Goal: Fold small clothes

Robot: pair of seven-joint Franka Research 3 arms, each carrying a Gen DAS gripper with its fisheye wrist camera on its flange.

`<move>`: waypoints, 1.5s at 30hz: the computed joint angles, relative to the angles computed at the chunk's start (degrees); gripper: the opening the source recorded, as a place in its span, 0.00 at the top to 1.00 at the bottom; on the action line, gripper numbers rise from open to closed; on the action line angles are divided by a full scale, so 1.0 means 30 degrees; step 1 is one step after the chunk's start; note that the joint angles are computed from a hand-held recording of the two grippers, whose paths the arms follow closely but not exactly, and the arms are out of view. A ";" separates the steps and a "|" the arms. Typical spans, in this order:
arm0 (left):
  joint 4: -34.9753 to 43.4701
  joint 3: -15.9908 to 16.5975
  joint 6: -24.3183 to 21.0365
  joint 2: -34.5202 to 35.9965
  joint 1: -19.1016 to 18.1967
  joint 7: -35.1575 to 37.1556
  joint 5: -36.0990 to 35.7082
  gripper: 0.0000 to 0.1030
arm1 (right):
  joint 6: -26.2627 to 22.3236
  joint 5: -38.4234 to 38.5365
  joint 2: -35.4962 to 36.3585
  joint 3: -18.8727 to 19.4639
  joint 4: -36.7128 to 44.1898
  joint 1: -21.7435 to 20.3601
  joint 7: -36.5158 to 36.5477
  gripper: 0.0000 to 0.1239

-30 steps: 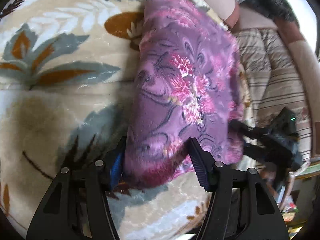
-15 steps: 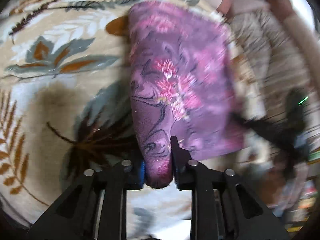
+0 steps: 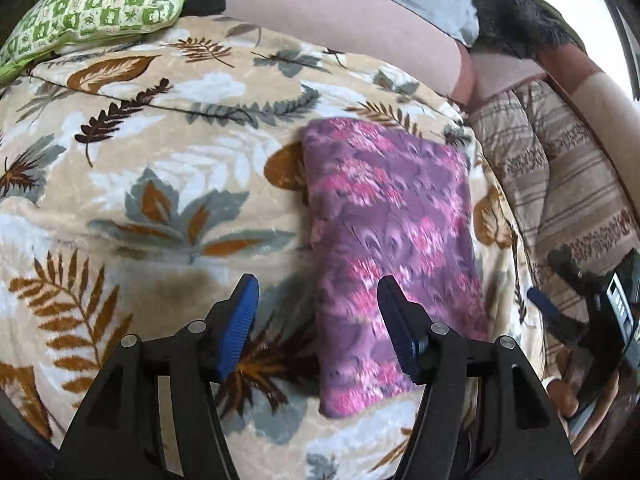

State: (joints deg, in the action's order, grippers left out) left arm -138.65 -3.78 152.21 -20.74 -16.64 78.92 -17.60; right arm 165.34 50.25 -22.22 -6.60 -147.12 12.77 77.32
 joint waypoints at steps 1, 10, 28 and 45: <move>0.0045 -0.0384 0.0157 0.0074 0.0466 -0.0735 0.0667 0.40 | 0.0130 -0.0032 0.0331 0.0163 0.0220 0.0090 0.0125 0.24; 0.1407 -0.0804 0.0313 0.2152 0.1140 -0.2231 0.3113 0.40 | -0.2414 -1.6577 0.4512 0.7894 0.5267 -0.9334 1.2868 0.25; 1.1798 -0.2809 -0.5880 1.2081 0.5120 0.3776 -0.8433 0.39 | -0.8558 -0.1956 1.4070 0.3191 1.4137 -0.5435 -0.0928 0.56; 1.2143 -0.2108 -0.3418 1.0541 0.5057 0.2217 -0.4905 0.72 | -0.5316 -0.1303 1.3582 0.3173 1.4407 -0.3430 -0.2893 0.65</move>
State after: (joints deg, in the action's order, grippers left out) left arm -102.22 -10.10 141.96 10.89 -1.47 85.57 -32.32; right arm 149.40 46.34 18.53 2.91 -103.90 2.48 68.64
